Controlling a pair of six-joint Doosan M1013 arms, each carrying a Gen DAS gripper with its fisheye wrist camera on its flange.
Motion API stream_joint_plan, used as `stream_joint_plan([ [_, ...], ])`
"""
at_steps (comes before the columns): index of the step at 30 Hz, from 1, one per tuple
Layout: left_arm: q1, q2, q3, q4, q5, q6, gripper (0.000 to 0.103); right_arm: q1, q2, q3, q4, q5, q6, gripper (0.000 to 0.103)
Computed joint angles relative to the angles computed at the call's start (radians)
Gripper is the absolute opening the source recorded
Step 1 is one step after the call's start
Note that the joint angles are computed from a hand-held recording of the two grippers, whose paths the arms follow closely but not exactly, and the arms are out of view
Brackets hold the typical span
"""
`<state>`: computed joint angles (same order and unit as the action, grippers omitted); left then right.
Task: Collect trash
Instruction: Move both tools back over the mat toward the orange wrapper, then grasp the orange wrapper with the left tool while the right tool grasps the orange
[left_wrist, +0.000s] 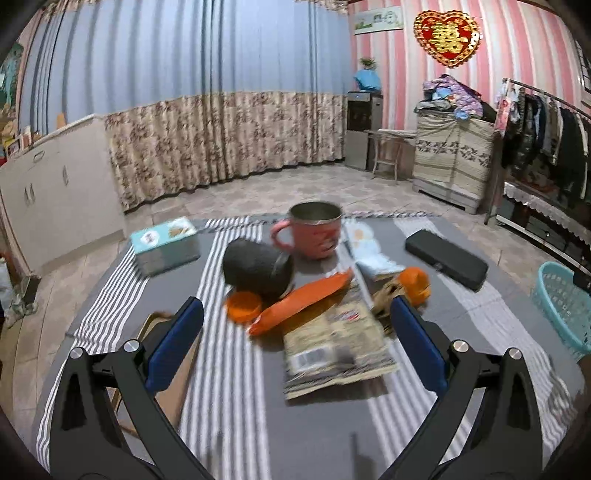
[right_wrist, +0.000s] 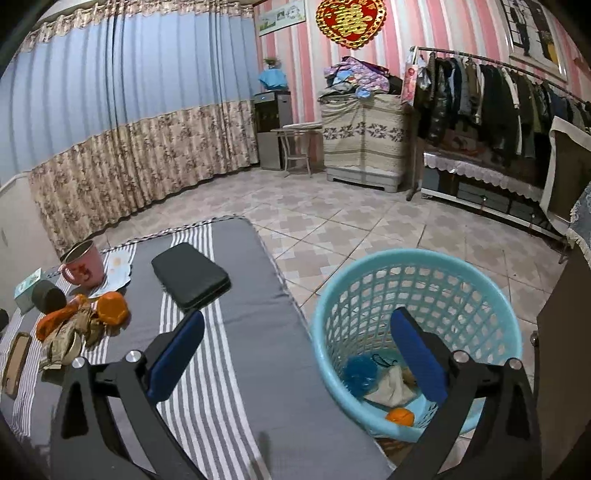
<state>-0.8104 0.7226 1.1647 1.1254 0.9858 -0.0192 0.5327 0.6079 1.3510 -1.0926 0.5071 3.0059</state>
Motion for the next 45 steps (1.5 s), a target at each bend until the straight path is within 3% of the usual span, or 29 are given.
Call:
stream_joint_plan([
  [10,0.018,-0.016,0.072,-0.083,-0.035,0.001,0.097,0.005,0.018,-0.028,0.077,-0.025,-0.055,0.098],
  [23,0.049,0.042,-0.043,-0.131,-0.037,0.166,0.097,0.026,0.040,-0.066,0.148,0.003,-0.166,0.098],
  [29,0.082,0.069,-0.092,-0.200,-0.030,0.261,0.091,0.032,0.049,-0.083,0.163,0.012,-0.219,0.098],
  [37,0.114,0.098,-0.129,-0.339,-0.054,0.396,0.063,0.022,0.051,-0.086,0.207,0.009,-0.229,0.098],
  [39,0.116,0.103,-0.135,-0.350,-0.058,0.422,0.042,0.020,0.052,-0.087,0.225,0.006,-0.237,0.098],
  [41,0.117,0.100,-0.132,-0.363,-0.074,0.439,0.027,0.020,0.055,-0.091,0.231,0.012,-0.241,0.098],
  [45,0.112,0.098,-0.127,-0.354,-0.081,0.444,0.014,0.020,0.055,-0.090,0.241,0.004,-0.240,0.098],
])
